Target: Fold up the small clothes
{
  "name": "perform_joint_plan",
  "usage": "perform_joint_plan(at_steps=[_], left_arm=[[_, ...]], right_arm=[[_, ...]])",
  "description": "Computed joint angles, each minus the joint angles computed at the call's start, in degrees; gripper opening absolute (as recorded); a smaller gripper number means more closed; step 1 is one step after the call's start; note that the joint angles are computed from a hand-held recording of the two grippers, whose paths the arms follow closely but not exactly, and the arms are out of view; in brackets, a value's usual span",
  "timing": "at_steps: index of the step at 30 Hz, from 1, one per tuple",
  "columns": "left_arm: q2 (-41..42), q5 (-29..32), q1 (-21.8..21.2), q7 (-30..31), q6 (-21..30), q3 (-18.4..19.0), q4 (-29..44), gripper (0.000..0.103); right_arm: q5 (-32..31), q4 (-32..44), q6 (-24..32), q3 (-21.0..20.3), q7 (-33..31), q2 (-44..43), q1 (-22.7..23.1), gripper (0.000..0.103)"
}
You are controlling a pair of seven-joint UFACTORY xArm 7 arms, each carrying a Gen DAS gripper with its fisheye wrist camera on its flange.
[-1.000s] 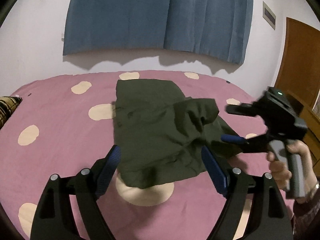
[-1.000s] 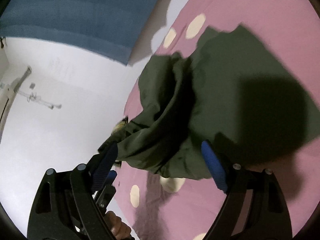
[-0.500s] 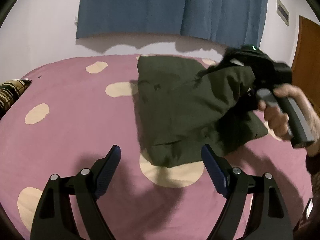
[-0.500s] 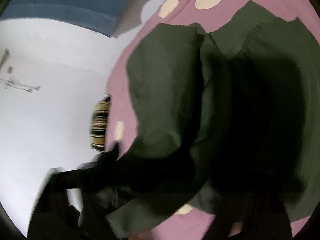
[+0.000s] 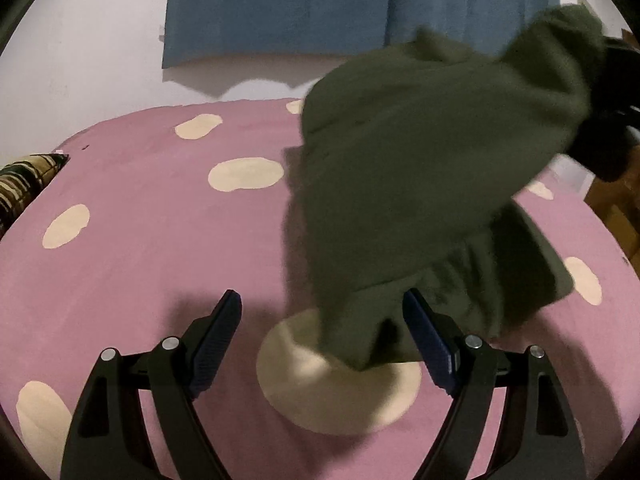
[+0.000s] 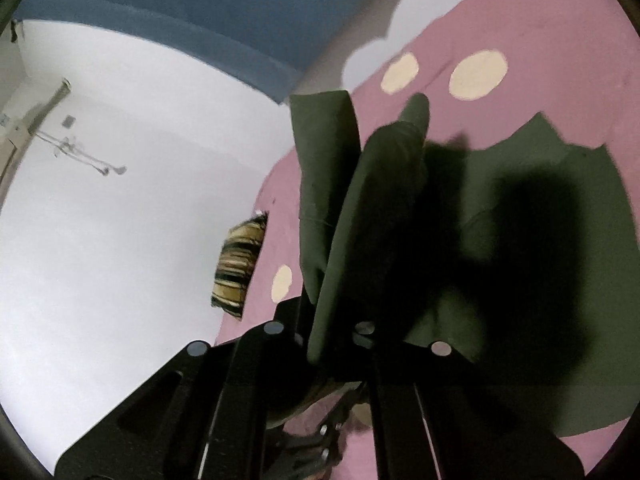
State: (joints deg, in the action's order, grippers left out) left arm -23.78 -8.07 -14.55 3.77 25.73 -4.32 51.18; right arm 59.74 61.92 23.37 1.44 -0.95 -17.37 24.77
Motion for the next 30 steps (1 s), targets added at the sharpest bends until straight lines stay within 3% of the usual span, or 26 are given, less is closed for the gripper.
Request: perform_joint_plan(at_steps=[2, 5, 7, 11, 13, 17, 20, 22, 23, 26, 27, 30], left_arm=[[1.2, 0.69, 0.73, -1.11, 0.74, -0.47, 0.73, 0.084], [1.99, -3.38, -2.11, 2.57, 0.78, 1.78, 1.24, 0.087], [1.89, -2.58, -1.84, 3.02, 0.12, 0.68, 1.06, 0.087], [2.01, -0.27, -1.51, 2.98, 0.18, -1.2, 0.88, 0.087], [2.34, 0.66, -1.3, 2.27, 0.43, -1.86, 0.92, 0.087], [4.12, 0.01, -2.01, 2.95, 2.3, -1.18, 2.35, 0.088], [4.44, 0.33, -1.71, 2.78, 2.57, -1.57, 2.57, 0.088], [3.99, 0.96, -1.37, 1.98, 2.42, -1.99, 2.2, 0.088], [3.98, 0.92, -1.4, 1.8, 2.63, -1.96, 2.23, 0.088], [4.54, 0.65, -1.44, 1.59, 3.43, -1.69, 2.8, 0.088], [4.54, 0.59, -1.46, 1.49, 3.5, -1.73, 2.81, 0.088], [4.49, 1.53, -1.06, 0.47, 3.51, -2.34, 2.78, 0.088]], right_arm=[[-0.05, -1.96, -1.51, -0.85, 0.19, -1.86, 0.52, 0.005], [2.26, -6.54, -2.49, -2.55, -1.47, -5.24, 0.18, 0.004], [4.01, -10.93, -3.12, -4.12, -3.25, -8.35, 0.5, 0.004], [13.18, -18.65, -6.32, -8.58, -10.77, -12.67, 3.22, 0.003], [17.56, -20.9, -4.74, -10.36, -14.65, -13.04, 3.42, 0.003], [18.4, -23.31, -2.56, -9.15, -15.43, -12.07, 0.24, 0.003], [26.06, -24.24, 0.1, -10.33, -21.11, -10.24, -0.18, 0.003], [30.4, -25.27, 2.05, -10.73, -23.81, -11.39, -1.16, 0.01], [31.9, -25.63, 2.53, -10.44, -24.09, -12.04, -1.74, 0.018], [33.89, -27.16, 3.55, -8.62, -23.84, -15.63, -3.53, 0.065], [34.87, -27.74, 3.81, -7.82, -23.97, -17.24, -3.99, 0.073], [33.56, -28.87, 5.44, -5.69, -21.41, -20.25, -5.62, 0.08]])
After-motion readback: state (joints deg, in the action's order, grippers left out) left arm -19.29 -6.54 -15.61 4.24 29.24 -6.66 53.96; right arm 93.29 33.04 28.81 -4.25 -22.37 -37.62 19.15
